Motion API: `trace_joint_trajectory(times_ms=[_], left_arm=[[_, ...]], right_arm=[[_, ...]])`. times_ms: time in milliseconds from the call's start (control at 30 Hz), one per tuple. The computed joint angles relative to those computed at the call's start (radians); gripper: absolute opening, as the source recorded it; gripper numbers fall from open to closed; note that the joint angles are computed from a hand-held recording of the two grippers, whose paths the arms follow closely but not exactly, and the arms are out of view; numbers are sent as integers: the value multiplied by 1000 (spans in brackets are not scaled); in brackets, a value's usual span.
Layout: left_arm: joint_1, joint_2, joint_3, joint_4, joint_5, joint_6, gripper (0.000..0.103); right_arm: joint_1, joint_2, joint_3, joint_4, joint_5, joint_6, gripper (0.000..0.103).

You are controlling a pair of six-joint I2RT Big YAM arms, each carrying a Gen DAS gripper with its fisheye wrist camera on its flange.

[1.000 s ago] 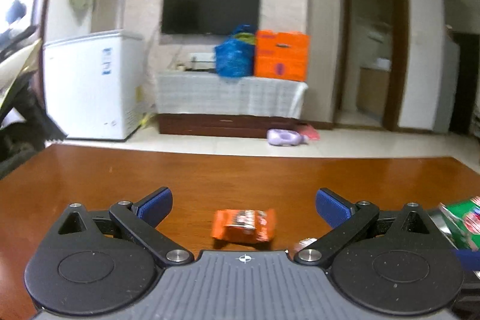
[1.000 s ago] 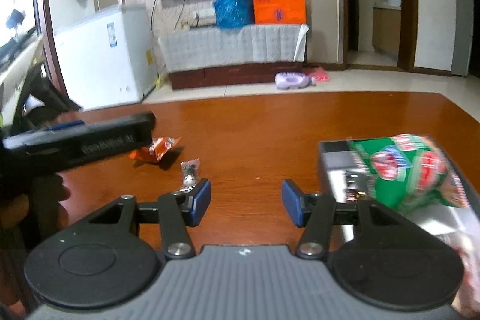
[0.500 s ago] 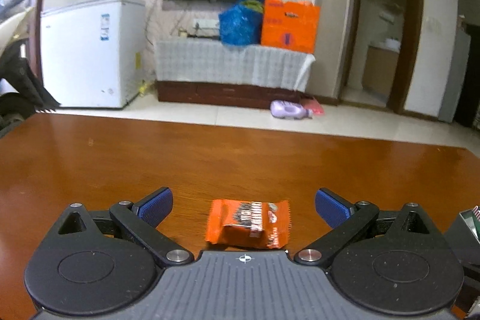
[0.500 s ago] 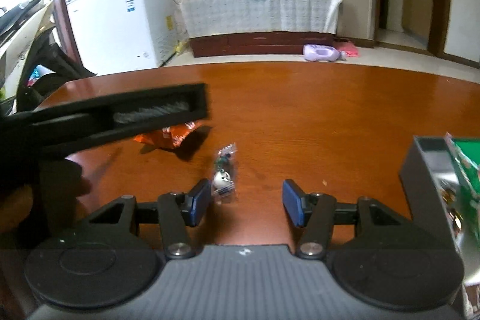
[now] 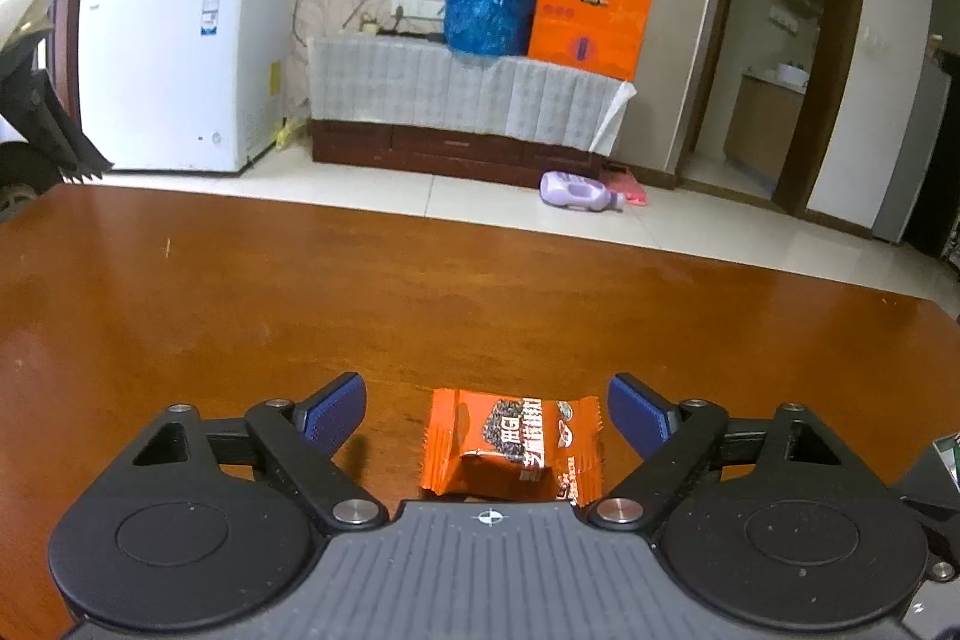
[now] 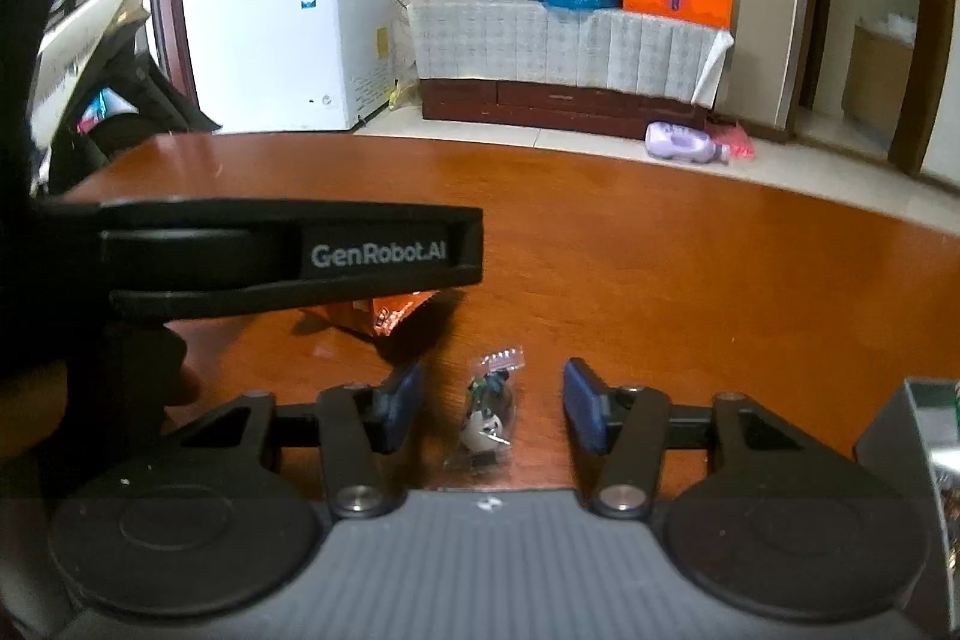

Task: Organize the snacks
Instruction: 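Grasp the orange packet with the left gripper while the right grasps the small clear candy bag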

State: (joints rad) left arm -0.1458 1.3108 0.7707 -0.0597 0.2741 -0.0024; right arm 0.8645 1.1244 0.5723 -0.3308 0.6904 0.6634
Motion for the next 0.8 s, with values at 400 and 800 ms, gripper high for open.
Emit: trace_joint_trajectory(times_ms=[400,800], left_arm=[[-34,14,11,-57,-18,61,69],[-72,-8,-21,-23,-34,90,35]], right_arm=[[43,-102,-47,-105,17,186,18],[182,-237,-77,-298,119,336,18]])
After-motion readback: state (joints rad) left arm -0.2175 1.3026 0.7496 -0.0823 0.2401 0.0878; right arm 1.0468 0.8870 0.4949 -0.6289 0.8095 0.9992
